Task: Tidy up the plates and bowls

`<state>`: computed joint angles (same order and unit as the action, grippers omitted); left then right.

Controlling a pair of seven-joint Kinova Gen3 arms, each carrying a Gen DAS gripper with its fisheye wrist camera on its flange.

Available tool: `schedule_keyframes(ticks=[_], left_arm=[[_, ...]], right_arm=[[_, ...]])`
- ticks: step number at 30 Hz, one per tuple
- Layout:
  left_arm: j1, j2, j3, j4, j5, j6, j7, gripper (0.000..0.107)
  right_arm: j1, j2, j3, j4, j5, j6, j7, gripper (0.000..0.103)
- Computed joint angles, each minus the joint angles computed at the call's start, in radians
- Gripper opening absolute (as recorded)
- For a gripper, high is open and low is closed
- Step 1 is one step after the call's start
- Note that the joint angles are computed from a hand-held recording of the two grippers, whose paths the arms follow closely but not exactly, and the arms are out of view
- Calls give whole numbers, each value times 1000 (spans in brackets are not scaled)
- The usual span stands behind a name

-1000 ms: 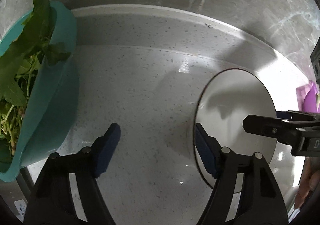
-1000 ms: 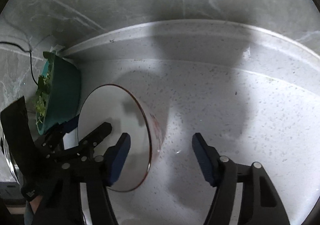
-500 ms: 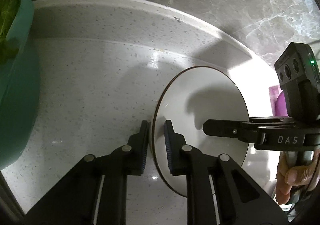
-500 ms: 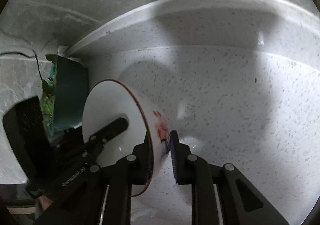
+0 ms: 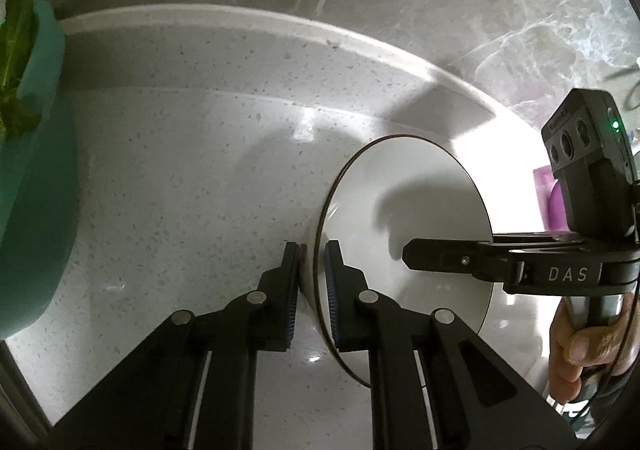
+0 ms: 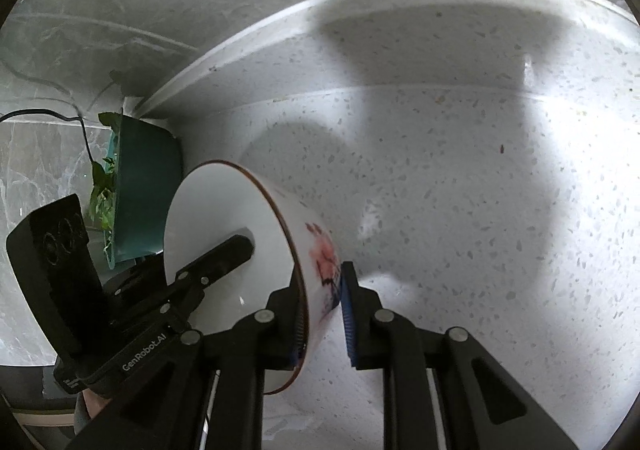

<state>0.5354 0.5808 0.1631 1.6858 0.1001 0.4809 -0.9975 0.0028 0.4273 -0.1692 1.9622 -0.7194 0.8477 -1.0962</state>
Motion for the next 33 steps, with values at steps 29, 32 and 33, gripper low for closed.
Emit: schedule_keyframes(ticks=[29, 32, 33], left_arm=[[306, 38, 5, -444, -152, 338, 110, 11], [389, 71, -8, -541, -180, 394, 167, 11], [408, 82, -11, -569, -188, 412, 180, 11]], right_arm=[[253, -417, 312, 230, -1, 272, 220, 21], [312, -444, 369, 211, 38, 354, 262, 21], [329, -448, 383, 200, 49, 379, 275, 21]])
